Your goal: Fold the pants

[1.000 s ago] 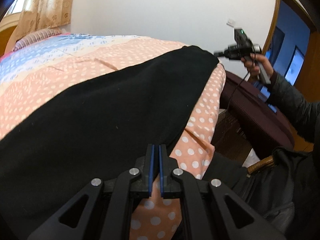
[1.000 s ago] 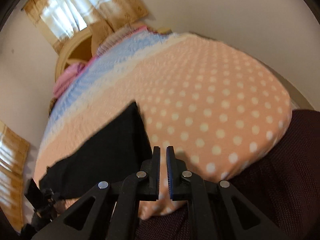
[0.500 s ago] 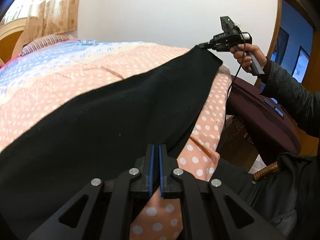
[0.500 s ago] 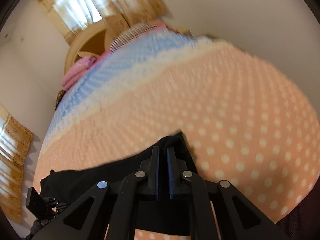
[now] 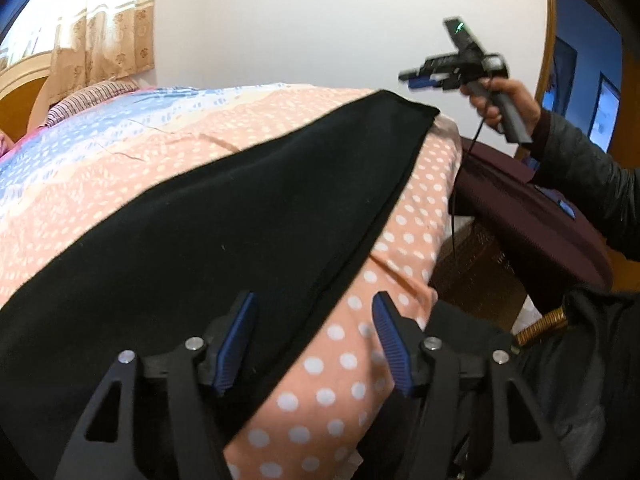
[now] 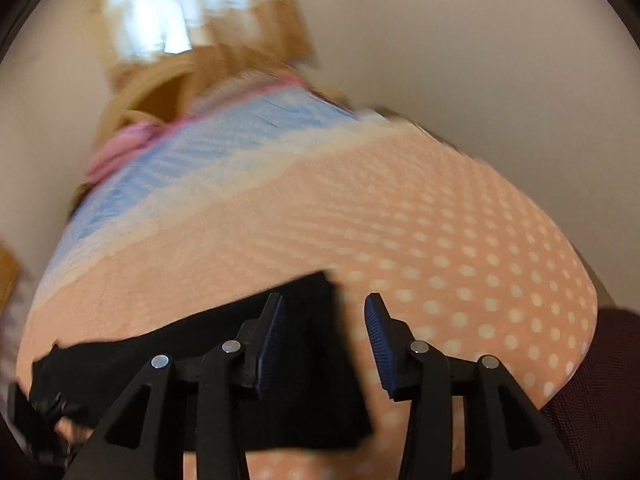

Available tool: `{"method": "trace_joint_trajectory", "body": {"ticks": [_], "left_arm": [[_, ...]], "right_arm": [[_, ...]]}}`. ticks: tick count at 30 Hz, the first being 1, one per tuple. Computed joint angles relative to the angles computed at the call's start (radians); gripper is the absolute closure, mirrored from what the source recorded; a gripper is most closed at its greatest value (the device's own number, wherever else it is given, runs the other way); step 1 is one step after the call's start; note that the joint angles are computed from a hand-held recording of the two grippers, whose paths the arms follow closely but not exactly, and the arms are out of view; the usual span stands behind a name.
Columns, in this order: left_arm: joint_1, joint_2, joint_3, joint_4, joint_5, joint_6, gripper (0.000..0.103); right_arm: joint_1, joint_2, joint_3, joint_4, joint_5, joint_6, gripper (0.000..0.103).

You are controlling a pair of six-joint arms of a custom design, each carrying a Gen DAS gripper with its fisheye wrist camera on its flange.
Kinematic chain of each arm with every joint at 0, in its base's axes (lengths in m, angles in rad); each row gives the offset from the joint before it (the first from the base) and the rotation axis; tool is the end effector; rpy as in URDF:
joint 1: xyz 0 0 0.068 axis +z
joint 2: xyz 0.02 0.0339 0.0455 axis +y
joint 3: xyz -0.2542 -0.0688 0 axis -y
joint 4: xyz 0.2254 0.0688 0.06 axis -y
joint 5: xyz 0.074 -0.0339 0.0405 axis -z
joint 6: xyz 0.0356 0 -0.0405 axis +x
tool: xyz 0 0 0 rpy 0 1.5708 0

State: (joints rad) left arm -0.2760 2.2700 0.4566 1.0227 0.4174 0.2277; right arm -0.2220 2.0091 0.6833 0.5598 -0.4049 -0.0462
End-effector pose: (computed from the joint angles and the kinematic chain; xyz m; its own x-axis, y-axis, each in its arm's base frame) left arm 0.2488 -0.0855 -0.0009 -0.5481 0.3697 -0.7502 0.6643 0.7374 -0.1220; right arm 0.3130 -0.0563 0.0656 -0.6721 0.1082 -0.7325 -0.1057 0.9651 0.2395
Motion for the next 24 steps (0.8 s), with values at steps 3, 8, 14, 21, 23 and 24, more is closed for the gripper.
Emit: {"method": "trace_joint_trajectory", "body": {"ticks": [3,8,14,21,23,24], "left_arm": [[0.004,0.015,0.003,0.023,0.000,-0.021,0.040],[0.038,-0.015,-0.051,0.078,-0.011,-0.045,0.040],[0.251,-0.062,-0.199,0.225,0.017,-0.018,0.035],[0.634,-0.024,-0.233,0.263,0.140,0.064,0.027],[0.673,0.032,-0.221,0.282,0.153,0.083,0.026],[0.672,0.063,-0.212,0.294,0.150,0.086,0.026]], "right_arm": [[0.048,-0.007,-0.026,-0.077,-0.017,-0.064,0.060],[0.085,0.095,-0.024,-0.117,0.087,-0.107,0.060],[0.147,-0.067,-0.099,-0.138,0.088,-0.105,0.059],[0.509,-0.016,0.197,-0.312,-0.034,0.071,0.060],[0.619,0.066,0.333,-0.363,-0.045,0.122,0.060],[0.684,0.138,0.450,-0.415,-0.052,0.149,0.060]]}}
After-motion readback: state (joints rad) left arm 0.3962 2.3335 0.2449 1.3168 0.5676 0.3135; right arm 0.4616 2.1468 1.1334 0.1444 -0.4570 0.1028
